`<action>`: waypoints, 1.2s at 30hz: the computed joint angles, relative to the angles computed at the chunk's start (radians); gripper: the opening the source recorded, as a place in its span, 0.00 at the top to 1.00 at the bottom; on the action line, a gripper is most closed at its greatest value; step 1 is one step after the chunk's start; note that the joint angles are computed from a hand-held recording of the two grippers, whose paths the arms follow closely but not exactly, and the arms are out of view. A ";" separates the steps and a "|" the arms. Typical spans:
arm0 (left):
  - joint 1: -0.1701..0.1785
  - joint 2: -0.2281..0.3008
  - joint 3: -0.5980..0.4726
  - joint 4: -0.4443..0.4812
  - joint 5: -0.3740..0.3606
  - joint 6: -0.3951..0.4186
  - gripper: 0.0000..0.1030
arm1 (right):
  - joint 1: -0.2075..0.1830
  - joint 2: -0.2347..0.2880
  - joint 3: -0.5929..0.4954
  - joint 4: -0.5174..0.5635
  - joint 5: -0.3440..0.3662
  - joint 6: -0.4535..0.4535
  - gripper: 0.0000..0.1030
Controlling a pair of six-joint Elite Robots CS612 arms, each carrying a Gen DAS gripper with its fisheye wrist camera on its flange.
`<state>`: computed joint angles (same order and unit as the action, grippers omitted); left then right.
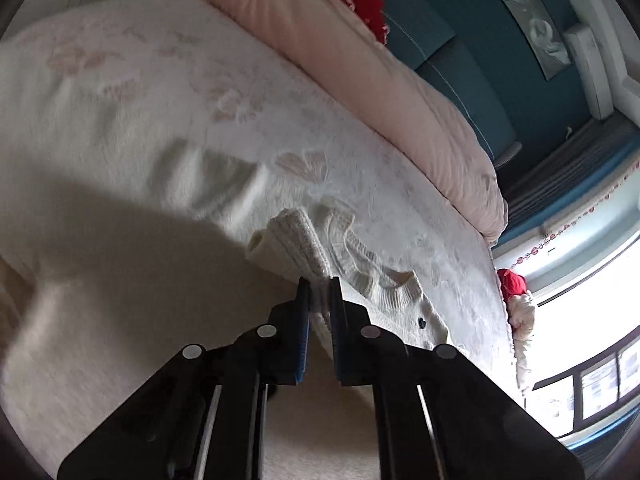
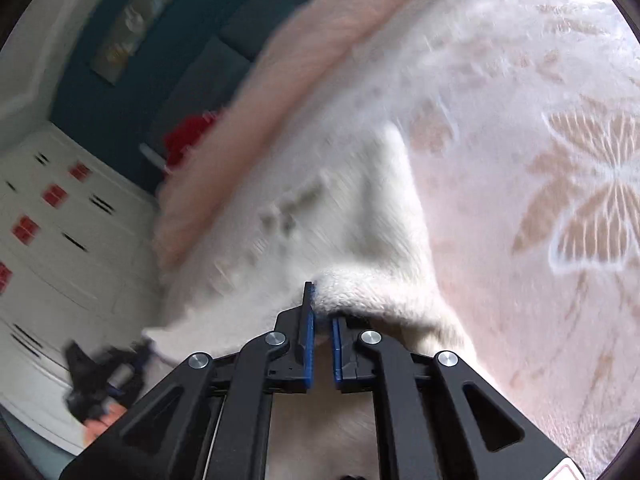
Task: Fold small clothes
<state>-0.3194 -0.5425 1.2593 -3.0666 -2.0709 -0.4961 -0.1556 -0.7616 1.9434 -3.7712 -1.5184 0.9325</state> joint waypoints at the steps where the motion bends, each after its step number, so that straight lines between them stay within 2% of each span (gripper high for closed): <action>1: 0.001 0.001 0.002 0.010 0.005 0.008 0.92 | 0.005 -0.005 0.005 -0.014 -0.027 -0.025 0.94; 3: 0.000 0.011 0.003 0.061 0.041 0.047 0.91 | 0.006 -0.010 0.008 0.083 -0.029 -0.065 0.94; 5: 0.002 0.027 0.002 0.123 0.049 0.065 0.91 | -0.009 0.004 0.005 0.196 0.044 -0.048 0.97; 6: 0.007 0.037 0.006 0.107 0.027 0.052 0.91 | -0.010 -0.006 0.012 0.189 0.041 -0.038 0.96; 7: 0.010 0.043 0.012 0.054 0.014 0.037 0.90 | -0.008 -0.019 0.016 0.201 0.030 -0.047 0.92; 9: 0.012 0.050 0.016 0.014 0.005 0.027 0.89 | 0.008 -0.058 0.022 0.281 -0.006 -0.068 0.85; 10: 0.011 0.052 0.019 -0.006 0.008 0.032 0.89 | 0.023 -0.074 0.031 0.288 -0.041 -0.079 0.85; 12: 0.007 0.054 0.034 -0.055 0.027 0.072 0.88 | 0.066 -0.095 0.041 0.275 -0.157 -0.118 0.85; 14: 0.003 0.060 0.040 -0.101 0.036 0.068 0.88 | 0.101 -0.097 0.031 0.245 -0.249 -0.172 0.85; 16: 0.005 0.065 0.042 -0.127 0.028 0.054 0.88 | 0.112 -0.084 0.001 0.226 -0.269 -0.236 0.85; 18: 0.007 0.068 0.047 -0.149 0.019 0.046 0.88 | 0.098 -0.061 -0.052 0.293 -0.253 -0.276 0.86; 20: 0.010 0.067 0.057 -0.163 0.015 0.046 0.88 | 0.086 -0.037 -0.088 0.408 -0.266 -0.241 0.87; 21: 0.012 0.068 0.058 -0.163 0.017 0.051 0.88 | 0.074 -0.020 -0.093 0.439 -0.242 -0.204 0.95; 22: 0.012 0.068 0.059 -0.167 0.021 0.057 0.88 | 0.070 -0.017 -0.089 0.428 -0.232 -0.163 0.96; 23: 0.012 0.069 0.059 -0.173 0.026 0.061 0.88 | 0.077 -0.021 -0.083 0.405 -0.262 -0.148 0.96; 25: 0.014 0.073 0.058 -0.186 0.021 0.056 0.88 | 0.105 -0.027 -0.083 0.386 -0.359 -0.176 0.95; 26: 0.016 0.077 0.056 -0.194 0.010 0.048 0.88 | 0.113 -0.022 -0.090 0.425 -0.377 -0.188 0.95; 27: 0.020 0.080 0.056 -0.204 -0.004 0.036 0.88 | 0.114 -0.017 -0.102 0.473 -0.363 -0.186 0.96; 31: 0.033 0.062 0.070 -0.195 -0.025 -0.022 0.87 | 0.144 -0.010 -0.150 0.566 -0.477 -0.236 0.93; 33: 0.056 0.038 0.104 -0.232 -0.001 -0.072 0.75 | 0.149 -0.006 -0.161 0.580 -0.497 -0.247 0.93; 35: 0.094 0.025 0.119 -0.282 0.040 -0.138 0.48 | 0.148 -0.002 -0.163 0.566 -0.494 -0.244 0.93; 36: 0.117 0.019 0.117 -0.292 0.087 -0.171 0.44 | 0.148 -0.002 -0.159 0.557 -0.493 -0.244 0.93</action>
